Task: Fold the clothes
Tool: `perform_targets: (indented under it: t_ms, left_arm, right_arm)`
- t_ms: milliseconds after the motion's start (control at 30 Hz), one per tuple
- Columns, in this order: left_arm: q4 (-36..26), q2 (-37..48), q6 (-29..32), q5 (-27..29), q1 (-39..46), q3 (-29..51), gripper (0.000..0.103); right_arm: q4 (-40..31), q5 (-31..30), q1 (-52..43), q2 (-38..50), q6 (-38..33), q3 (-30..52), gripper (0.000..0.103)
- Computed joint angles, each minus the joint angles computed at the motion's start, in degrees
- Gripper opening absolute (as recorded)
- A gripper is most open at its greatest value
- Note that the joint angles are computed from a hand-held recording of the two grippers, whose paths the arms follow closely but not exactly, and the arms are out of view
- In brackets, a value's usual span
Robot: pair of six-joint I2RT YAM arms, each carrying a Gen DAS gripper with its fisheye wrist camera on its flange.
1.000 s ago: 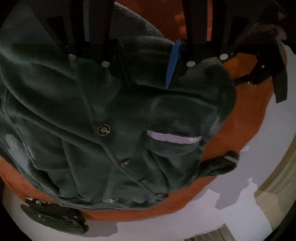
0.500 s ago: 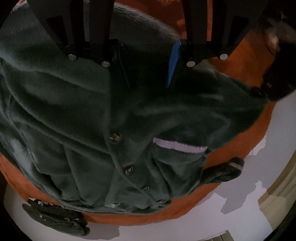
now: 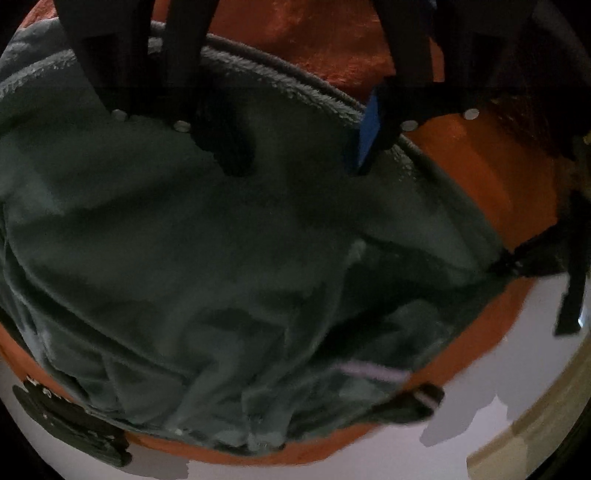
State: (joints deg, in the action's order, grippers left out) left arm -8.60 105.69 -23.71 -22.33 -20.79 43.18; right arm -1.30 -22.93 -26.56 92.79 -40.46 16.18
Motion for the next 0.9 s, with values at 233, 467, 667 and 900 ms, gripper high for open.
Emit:
perform_targets:
  t_ms: [233, 467, 667, 900]
  left_arm:
    - [2.5, -1.2, 0.5, 4.2, 3.1, -1.2, 0.030]
    - [7.7, 0.0, 1.9, 5.8, 3.9, -3.4, 0.043]
    - [12.4, -0.6, 2.5, 2.0, -0.8, -6.7, 0.017]
    - [4.4, -4.1, -9.3, -5.7, -4.1, -4.9, 0.008]
  right_arm:
    - [-7.3, -0.4, -1.7, -1.3, -2.8, 3.1, 0.047]
    - [-30.5, -6.1, 3.9, 7.5, 5.4, 30.3, 0.054]
    - [-35.9, -4.6, 16.3, 21.7, 14.3, 45.4, 0.052]
    - [-28.7, -2.1, 14.3, 16.1, 17.1, 36.3, 0.006]
